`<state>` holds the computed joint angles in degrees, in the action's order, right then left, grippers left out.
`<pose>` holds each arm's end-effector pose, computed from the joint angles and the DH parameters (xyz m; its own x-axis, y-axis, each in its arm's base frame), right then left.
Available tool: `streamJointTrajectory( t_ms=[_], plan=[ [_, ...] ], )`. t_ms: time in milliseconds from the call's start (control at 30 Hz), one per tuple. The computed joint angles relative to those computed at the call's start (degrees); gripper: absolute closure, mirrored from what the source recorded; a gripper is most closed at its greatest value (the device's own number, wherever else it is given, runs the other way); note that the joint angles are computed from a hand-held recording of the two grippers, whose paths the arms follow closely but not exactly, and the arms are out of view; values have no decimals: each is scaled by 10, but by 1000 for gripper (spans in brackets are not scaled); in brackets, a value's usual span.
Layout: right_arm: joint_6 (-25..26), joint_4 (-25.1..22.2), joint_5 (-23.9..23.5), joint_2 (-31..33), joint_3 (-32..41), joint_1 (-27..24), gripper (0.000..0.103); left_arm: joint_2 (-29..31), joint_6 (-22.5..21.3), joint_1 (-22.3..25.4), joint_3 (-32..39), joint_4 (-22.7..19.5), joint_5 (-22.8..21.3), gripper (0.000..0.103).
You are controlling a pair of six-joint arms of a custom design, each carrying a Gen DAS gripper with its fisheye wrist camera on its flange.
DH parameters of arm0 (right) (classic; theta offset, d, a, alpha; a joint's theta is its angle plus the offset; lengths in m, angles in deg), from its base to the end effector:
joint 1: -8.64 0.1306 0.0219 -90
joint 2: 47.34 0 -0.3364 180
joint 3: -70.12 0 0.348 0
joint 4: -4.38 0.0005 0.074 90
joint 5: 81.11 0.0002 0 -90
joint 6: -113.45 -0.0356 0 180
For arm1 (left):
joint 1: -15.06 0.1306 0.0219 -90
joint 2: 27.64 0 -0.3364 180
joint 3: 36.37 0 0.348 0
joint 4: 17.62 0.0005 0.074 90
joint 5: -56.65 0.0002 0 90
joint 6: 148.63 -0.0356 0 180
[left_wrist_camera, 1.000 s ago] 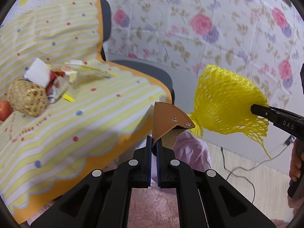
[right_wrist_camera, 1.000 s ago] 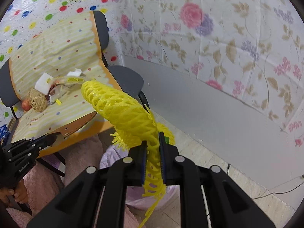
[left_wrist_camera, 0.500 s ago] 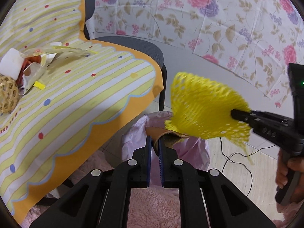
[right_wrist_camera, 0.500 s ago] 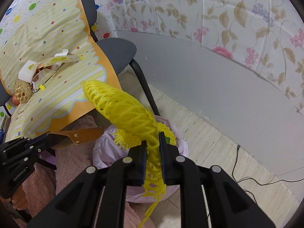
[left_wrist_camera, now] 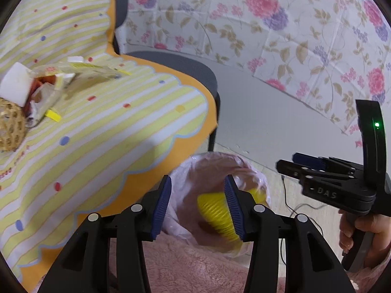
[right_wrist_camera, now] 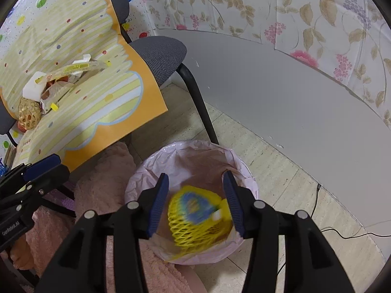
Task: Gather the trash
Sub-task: 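Drop the foam net into the bin with the right tool while the left tool carries the brown paper, then return both tools toward the chair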
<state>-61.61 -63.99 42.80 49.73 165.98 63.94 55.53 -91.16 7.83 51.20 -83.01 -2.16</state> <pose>0.2713 0.3560 0.3600 -0.6153 0.5638 -0.5509 0.4823 0.8221 0.3026 0.3740 -0.0665 0.3999 -0.5396 0.5322 -0.6524 0.7674 0.6297 -0.1211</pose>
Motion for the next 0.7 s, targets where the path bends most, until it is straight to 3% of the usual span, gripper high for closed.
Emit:
streamJointTrajectory(
  t_ms=[167,333,700],
  plan=[
    [-4,-35,80,-10,33,22,57,-26,23,35,-5,41,-8,51],
    [48,-33,151,-5,74,38,57,-29,31,79,7,40,-5,49],
    [255,48,118,62,177,10,57,-1,66,160,60,51,-15,48]
  ],
)
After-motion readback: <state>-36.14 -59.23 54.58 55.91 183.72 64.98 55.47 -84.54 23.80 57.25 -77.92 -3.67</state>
